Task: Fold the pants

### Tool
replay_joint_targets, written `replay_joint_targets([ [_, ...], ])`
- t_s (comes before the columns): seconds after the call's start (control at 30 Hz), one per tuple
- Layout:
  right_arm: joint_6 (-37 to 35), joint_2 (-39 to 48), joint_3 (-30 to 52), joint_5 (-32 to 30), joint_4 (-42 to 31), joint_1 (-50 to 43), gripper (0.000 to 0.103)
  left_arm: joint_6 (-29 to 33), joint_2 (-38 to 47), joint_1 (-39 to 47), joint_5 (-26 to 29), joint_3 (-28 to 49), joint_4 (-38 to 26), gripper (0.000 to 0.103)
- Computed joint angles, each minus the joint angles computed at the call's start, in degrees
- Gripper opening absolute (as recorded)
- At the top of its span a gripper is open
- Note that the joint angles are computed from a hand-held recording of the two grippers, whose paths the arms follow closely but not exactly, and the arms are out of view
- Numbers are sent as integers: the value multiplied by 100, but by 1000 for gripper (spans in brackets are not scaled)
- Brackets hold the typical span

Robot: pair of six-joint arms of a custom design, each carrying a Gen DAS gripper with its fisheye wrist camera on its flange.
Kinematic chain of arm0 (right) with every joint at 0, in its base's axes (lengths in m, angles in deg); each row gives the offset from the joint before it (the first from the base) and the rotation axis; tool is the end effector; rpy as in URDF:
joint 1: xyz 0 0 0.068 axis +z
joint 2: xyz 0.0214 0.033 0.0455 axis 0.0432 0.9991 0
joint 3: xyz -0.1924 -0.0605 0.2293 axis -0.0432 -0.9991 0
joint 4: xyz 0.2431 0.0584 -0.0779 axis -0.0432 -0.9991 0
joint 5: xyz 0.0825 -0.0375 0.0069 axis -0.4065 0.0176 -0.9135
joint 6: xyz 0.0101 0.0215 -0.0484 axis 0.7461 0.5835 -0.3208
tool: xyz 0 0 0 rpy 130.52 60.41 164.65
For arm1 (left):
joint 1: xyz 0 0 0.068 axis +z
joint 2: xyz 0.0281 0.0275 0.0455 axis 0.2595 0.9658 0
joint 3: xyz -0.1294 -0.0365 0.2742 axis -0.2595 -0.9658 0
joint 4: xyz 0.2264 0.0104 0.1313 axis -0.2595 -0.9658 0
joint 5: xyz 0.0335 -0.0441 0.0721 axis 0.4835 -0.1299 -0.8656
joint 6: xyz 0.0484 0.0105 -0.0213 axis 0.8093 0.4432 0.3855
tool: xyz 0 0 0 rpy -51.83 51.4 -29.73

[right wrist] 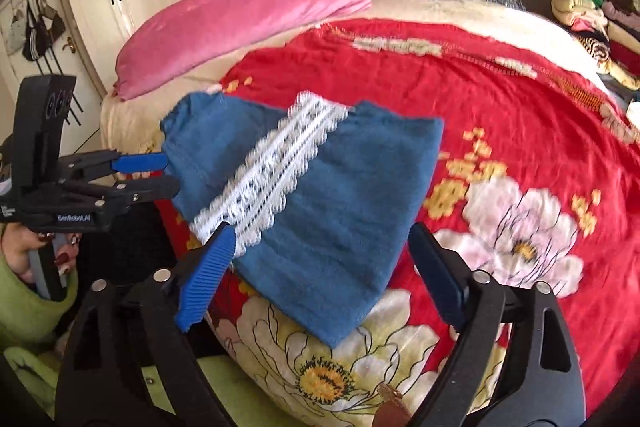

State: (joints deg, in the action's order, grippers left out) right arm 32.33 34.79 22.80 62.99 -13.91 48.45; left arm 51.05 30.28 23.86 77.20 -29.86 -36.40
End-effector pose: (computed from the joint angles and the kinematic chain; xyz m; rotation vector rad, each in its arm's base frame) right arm 0.2070 0.1927 0.2026 0.0745 2.3448 0.2051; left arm 0.3202 0.0276 0.1929 0.8108 2.3239 -0.5548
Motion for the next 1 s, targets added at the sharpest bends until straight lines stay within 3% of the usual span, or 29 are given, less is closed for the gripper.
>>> replay_joint_targets([
  [0.03, -46, -37, 57, 6, -28, -24, 85, -9, -7, 33, 33, 33, -21, 62],
  [0.13, -193, -48, 253, 11, -91, -118, 89, -49, -71, 194, 133, 88, -23, 81],
  [0.27, -403, 18, 522, 5, -175, -232, 90, -87, -87, 401, 228, 218, -32, 81],
  [0.37, -613, 96, 761, 11, -194, -320, 91, -161, -81, 514, 211, 260, 100, 93],
  [0.6, -849, 308, 1157, -233, -119, -524, 93, -290, 131, 742, 240, 508, 127, 93],
  [0.73, -997, 587, 1507, -355, -185, -595, 94, -350, 331, 855, 225, 670, 128, 98],
  [1.0, -1376, 1380, 2391, -654, -282, -766, 94, -579, 1122, 1059, -101, 1277, -32, 98],
])
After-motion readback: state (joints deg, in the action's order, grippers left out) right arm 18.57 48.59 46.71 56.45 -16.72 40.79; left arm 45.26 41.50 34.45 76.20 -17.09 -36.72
